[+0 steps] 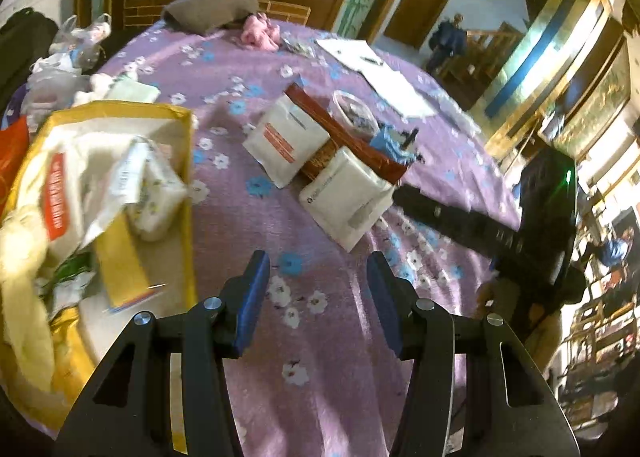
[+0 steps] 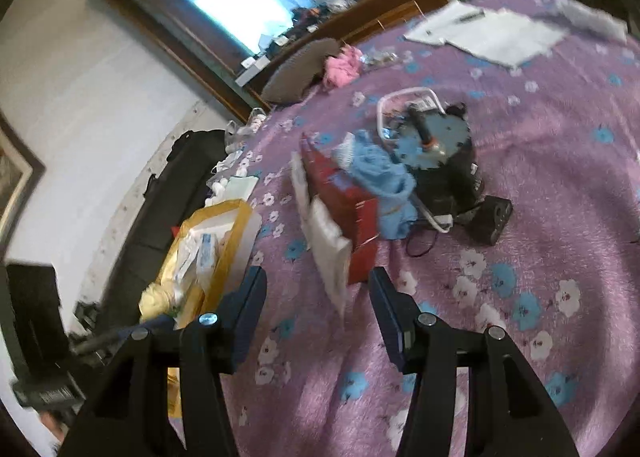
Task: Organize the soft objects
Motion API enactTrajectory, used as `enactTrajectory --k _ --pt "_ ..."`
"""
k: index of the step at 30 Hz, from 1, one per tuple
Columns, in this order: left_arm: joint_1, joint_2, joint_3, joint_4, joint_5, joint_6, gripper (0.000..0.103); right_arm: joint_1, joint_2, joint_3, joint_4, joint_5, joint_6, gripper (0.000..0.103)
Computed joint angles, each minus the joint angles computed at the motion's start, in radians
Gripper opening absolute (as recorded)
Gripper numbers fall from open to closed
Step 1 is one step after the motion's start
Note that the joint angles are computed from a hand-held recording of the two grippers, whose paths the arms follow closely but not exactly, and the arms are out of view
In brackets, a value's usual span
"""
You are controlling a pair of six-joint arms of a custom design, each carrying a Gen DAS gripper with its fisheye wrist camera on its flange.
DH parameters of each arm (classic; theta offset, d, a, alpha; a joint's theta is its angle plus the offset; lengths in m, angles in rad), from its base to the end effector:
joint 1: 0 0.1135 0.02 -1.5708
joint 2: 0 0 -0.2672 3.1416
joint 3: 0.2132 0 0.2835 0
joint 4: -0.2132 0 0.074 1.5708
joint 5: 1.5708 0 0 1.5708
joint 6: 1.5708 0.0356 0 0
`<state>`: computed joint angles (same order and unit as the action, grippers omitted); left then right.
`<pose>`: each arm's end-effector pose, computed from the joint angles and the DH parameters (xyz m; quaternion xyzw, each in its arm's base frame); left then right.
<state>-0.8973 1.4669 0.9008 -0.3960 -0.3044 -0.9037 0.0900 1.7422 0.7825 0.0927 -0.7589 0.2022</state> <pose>0.2080 -0.2435 0.1927 -0.0484 0.9429 -0.1423 0.2974 0.3347 0.0548 0.1082 -0.0786 0.8777 0.3906 0.2661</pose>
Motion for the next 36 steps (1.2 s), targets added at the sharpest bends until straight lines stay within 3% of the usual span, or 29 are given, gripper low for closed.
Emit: enactTrajectory --k 9,15,16,17,19,20,23,36 --pt "-0.003 0.378 0.266 0.01 -0.009 0.143 0.051 -0.067 0.117 0.046 0.078 -0.062 0.035 0.053" --pt "0.006 0.544 0.428 -0.064 -0.086 0.184 0.05 -0.079 0.1 0.021 0.097 -0.043 0.035 0.053" --pt "0.01 0.556 0.443 -0.081 -0.086 0.179 0.044 -0.083 0.101 0.022 0.096 -0.049 0.035 0.053" --pt "0.016 0.547 0.428 -0.067 -0.081 0.165 0.032 -0.085 0.103 0.023 0.095 -0.059 0.034 0.053" --pt "0.025 0.523 0.395 -0.034 -0.065 0.15 0.022 -0.088 0.104 0.023 0.09 -0.065 0.033 0.053" --pt "0.03 0.517 0.386 -0.029 -0.058 0.142 0.011 -0.088 0.105 0.025 0.085 -0.07 0.028 0.053" --pt "0.039 0.485 0.348 -0.002 -0.053 0.118 0.004 -0.079 0.105 0.028 0.076 -0.076 0.018 0.053" --pt "0.044 0.068 -0.041 0.145 -0.046 -0.043 0.001 -0.045 0.023 -0.041 0.148 -0.116 -0.016 0.053"
